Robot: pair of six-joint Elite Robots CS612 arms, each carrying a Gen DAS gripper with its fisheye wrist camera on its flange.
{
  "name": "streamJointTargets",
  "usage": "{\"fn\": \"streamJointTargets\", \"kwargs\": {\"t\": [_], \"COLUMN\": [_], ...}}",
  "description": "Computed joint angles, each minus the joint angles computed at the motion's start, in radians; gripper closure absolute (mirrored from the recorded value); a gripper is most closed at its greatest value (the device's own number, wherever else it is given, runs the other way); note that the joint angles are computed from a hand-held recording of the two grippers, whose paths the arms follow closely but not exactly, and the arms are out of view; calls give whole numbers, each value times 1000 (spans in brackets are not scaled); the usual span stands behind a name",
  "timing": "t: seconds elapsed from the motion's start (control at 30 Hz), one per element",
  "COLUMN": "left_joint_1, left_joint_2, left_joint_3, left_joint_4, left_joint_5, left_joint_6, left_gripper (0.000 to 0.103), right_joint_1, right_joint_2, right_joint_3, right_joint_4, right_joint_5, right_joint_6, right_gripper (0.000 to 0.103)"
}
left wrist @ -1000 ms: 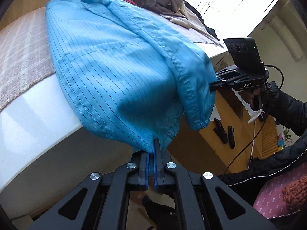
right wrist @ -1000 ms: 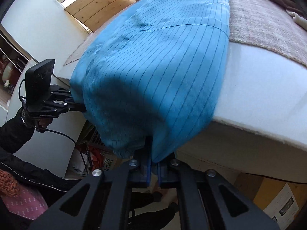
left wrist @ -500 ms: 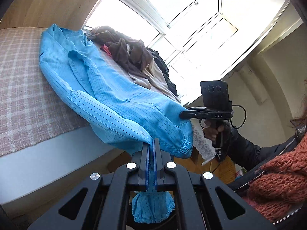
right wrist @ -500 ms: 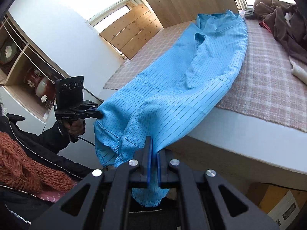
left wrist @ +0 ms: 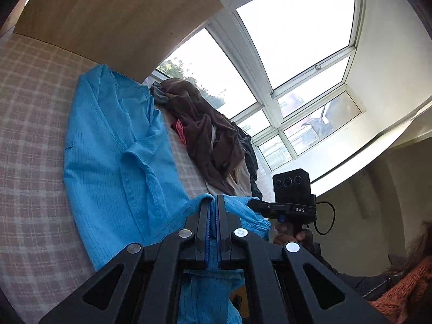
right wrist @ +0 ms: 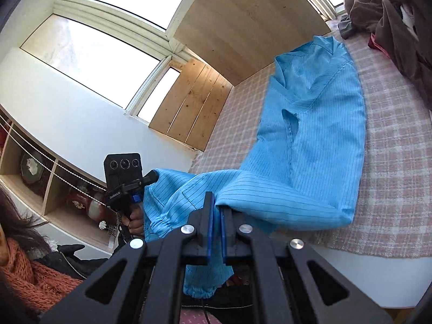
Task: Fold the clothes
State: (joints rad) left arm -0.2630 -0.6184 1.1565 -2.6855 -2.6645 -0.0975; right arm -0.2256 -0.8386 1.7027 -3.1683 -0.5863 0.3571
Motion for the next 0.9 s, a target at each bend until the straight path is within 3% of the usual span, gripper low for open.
{"fn": "streamJointTargets", "kwargs": {"t": [0.03, 0.1, 0.13, 0.2, 0.27, 0.33, 0.43, 0.5, 0.63, 0.73, 0.8, 0.9], "left_joint_1": [-6, -20, -29, -44, -53, -50, -49, -51, -61, -55, -49, -35], "left_joint_2": [28, 95, 125, 186, 235, 258, 258, 255, 263, 263, 259, 231], "left_joint_3": [-52, -175, -235, -362, -471, -515, -541, -558, -614, -638, -643, -600], "left_joint_4": [20, 149, 227, 424, 593, 657, 719, 762, 877, 908, 904, 871], "left_joint_5": [48, 106, 175, 275, 353, 334, 339, 360, 404, 404, 399, 416], "left_joint_6": [-44, -71, -92, -59, -45, -41, 37, 94, 207, 257, 279, 310], "left_gripper": [101, 100, 101, 100, 100, 99, 91, 85, 79, 78, 72, 71], "right_joint_1": [-2, -5, -6, -8, -7, -8, -18, -25, -37, -38, -40, -47], "right_joint_2": [24, 76, 104, 159, 198, 234, 263, 260, 250, 227, 202, 165], "right_joint_3": [-45, -138, -184, -274, -360, -437, -489, -489, -485, -469, -439, -383], "right_joint_4": [46, 149, 201, 311, 515, 699, 823, 839, 871, 853, 809, 731], "right_joint_5": [1, -5, -14, -45, -100, -108, -33, -3, 90, 39, -2, -16], "right_joint_6": [11, 38, 55, 86, 40, 17, -5, -20, -61, -49, -38, -51], "right_gripper": [99, 99, 99, 98, 95, 93, 81, 69, 59, 58, 58, 58]}}
